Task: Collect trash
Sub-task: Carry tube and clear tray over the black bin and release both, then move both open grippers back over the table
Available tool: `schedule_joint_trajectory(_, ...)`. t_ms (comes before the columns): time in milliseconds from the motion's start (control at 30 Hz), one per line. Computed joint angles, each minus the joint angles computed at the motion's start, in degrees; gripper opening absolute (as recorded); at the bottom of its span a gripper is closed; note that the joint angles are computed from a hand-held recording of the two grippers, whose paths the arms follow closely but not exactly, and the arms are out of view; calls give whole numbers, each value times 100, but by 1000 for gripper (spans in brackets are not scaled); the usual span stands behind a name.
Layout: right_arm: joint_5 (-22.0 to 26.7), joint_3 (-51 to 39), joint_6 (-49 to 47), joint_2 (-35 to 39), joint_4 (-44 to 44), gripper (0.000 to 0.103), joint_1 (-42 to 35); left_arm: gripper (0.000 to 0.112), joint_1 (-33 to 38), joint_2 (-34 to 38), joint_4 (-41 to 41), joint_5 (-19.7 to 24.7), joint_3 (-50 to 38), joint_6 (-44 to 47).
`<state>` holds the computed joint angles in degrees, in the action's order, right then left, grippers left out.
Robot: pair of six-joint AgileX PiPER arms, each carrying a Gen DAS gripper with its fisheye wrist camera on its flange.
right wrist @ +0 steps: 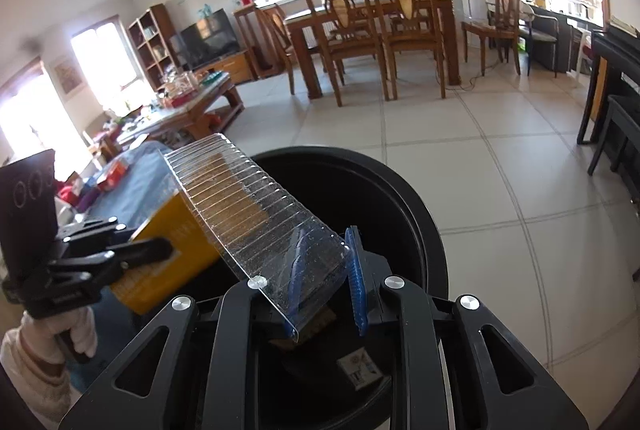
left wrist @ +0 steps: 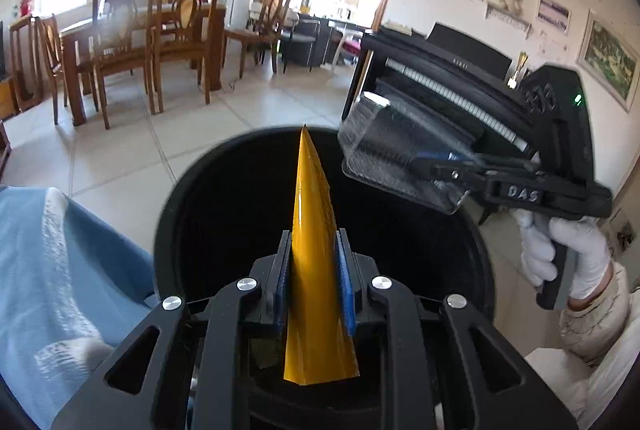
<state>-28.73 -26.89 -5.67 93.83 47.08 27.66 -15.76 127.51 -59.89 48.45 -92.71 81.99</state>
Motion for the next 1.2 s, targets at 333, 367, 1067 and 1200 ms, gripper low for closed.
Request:
schedule_joint_trajectory(333, 304, -450, 179, 431, -383, 22, -248, 22, -131, 276, 400, -94, -219, -348)
schedule_joint_trajectory(367, 337, -487, 113, 433, -316, 22, -237, 23, -166, 286, 409, -124, -224, -382)
schedule_joint_trajectory(1067, 394, -941, -521, 566, 216, 51, -226, 82, -151, -380, -96, -775, 714, 368)
schedule_joint_trajectory(1200, 363, -1137, -975, 633, 756, 58, -13, 89, -12, -508, -219, -685, 827, 502)
